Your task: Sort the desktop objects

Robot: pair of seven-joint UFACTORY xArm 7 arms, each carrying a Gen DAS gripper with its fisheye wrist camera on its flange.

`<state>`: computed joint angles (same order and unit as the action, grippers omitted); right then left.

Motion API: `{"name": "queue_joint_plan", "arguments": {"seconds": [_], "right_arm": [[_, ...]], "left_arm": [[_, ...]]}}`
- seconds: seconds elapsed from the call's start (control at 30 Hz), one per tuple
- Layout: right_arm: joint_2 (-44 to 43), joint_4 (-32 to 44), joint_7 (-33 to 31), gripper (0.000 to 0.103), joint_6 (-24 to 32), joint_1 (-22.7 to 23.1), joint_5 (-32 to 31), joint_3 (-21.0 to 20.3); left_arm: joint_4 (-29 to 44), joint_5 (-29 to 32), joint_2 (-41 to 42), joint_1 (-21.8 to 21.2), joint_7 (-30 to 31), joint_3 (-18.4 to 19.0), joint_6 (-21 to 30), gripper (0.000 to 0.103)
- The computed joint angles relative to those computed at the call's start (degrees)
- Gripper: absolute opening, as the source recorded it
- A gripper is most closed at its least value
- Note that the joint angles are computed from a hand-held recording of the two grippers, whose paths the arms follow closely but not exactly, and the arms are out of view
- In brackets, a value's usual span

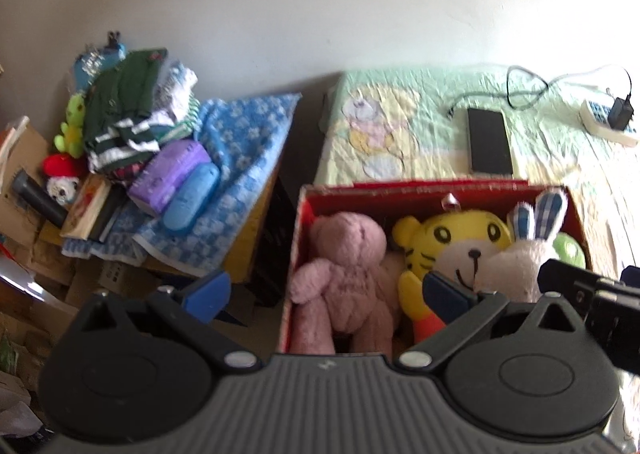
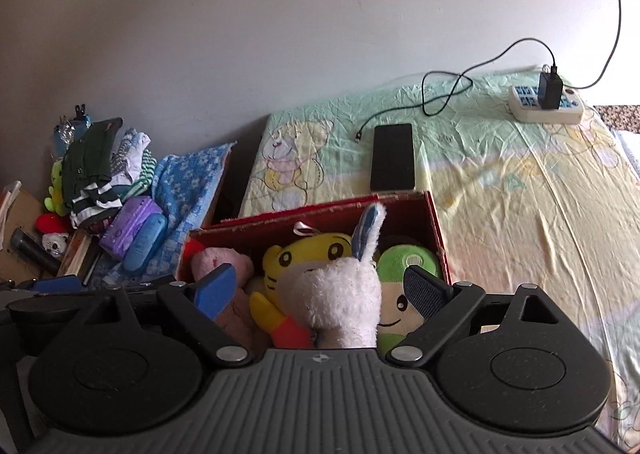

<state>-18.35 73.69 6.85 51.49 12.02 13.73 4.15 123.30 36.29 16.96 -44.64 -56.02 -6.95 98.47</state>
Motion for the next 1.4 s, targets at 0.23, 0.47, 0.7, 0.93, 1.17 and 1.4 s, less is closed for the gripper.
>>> {"name": "queue_joint_plan", "arguments": {"seconds": [0.23, 0.47, 0.7, 0.93, 1.17, 1.4], "right_arm": [[1.3, -1.3, 0.9, 0.093, 2.1, -1.1, -2.0, 0.0], [2.7, -1.9, 2.1, 0.092, 1.3, -1.8, -6.0, 1.0], [3.7, -2.0, 3.1, 0.093, -1.8, -1.7, -8.8, 1.7], [5.0, -1.1, 4.0, 0.094, -2.4, -1.3, -10.0, 2.0], [5.6, 1.0, 2.5, 0.093, -0.1, -0.6, -8.6, 1.7], [5.4, 3.3, 0.5, 0.087, 2.5, -0.4, -6.5, 1.3]], "left_arm": [[-4.6, -1.8, -0.9, 1.3, -1.5, -0.7, -2.8, 0.102], [-7.2, -5.6, -1.0, 3.9, -1.7, -1.2, -6.2, 0.102], [-8.3, -7.0, -0.6, 5.0, -1.0, -1.0, -7.6, 0.102], [-10.6, -10.3, -1.6, 7.0, 0.0, -1.5, -10.3, 0.102], [-10.6, -9.8, -3.0, 6.9, -0.3, -2.0, -10.6, 0.102], [-9.0, -10.2, -2.1, 6.7, 0.4, -2.1, -10.1, 0.102]]}}
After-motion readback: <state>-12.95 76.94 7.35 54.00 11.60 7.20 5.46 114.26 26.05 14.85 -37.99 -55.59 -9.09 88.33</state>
